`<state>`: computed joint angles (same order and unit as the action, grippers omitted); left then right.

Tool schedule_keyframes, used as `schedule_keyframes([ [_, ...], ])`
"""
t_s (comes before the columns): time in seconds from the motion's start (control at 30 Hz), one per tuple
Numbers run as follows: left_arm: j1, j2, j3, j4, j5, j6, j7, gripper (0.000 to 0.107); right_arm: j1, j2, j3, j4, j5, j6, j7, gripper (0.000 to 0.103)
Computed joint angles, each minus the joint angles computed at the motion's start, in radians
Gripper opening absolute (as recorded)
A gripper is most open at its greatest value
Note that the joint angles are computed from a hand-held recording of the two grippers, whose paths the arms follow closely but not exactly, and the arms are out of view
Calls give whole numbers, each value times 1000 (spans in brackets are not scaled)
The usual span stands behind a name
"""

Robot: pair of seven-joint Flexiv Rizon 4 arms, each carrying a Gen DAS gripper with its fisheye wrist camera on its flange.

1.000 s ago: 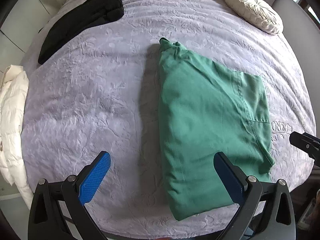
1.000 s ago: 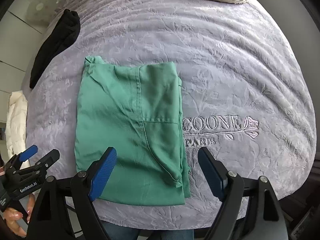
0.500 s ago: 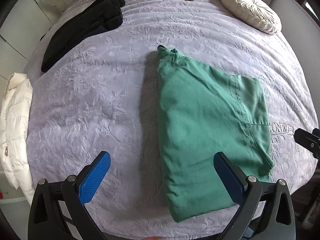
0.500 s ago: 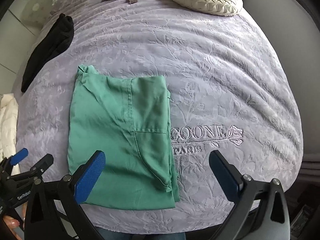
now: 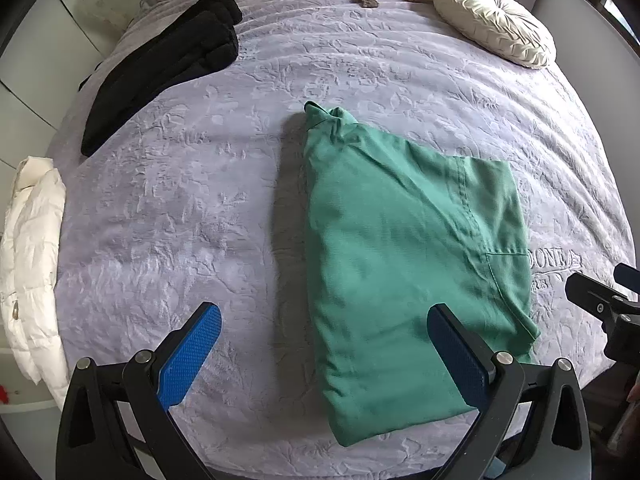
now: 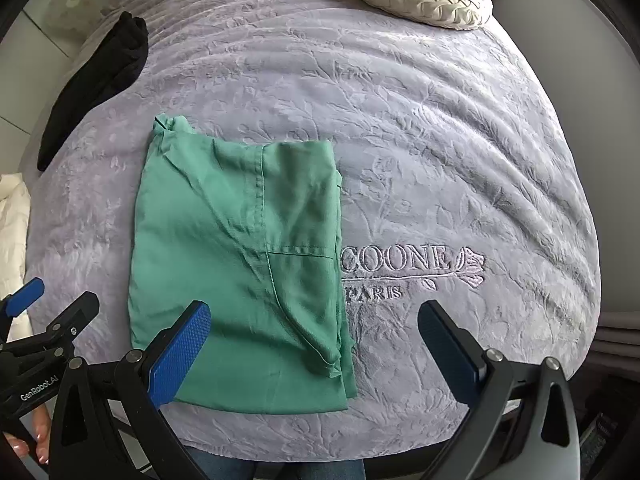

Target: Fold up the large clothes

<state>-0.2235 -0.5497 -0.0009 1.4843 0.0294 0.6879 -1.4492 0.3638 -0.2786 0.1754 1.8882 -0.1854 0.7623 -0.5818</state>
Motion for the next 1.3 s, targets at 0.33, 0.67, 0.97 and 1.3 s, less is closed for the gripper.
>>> schedule_keyframes([
  [0.33, 0, -3, 0, -5, 4, -4, 1, 103, -2, -4, 1, -6, 12, -6, -11, 103],
  [0.67, 0, -3, 1, -3, 5, -2, 4, 103, 0, -5, 0, -8, 10, -11, -9, 103],
  [0.97, 0, 0, 1, 0, 5, -1, -1, 103, 0, -4, 1, -6, 11, -11, -11, 103],
  [1.3, 2, 5, 1, 9, 5, 1, 4, 103, 1, -1, 1, -4, 11, -13, -10, 103],
])
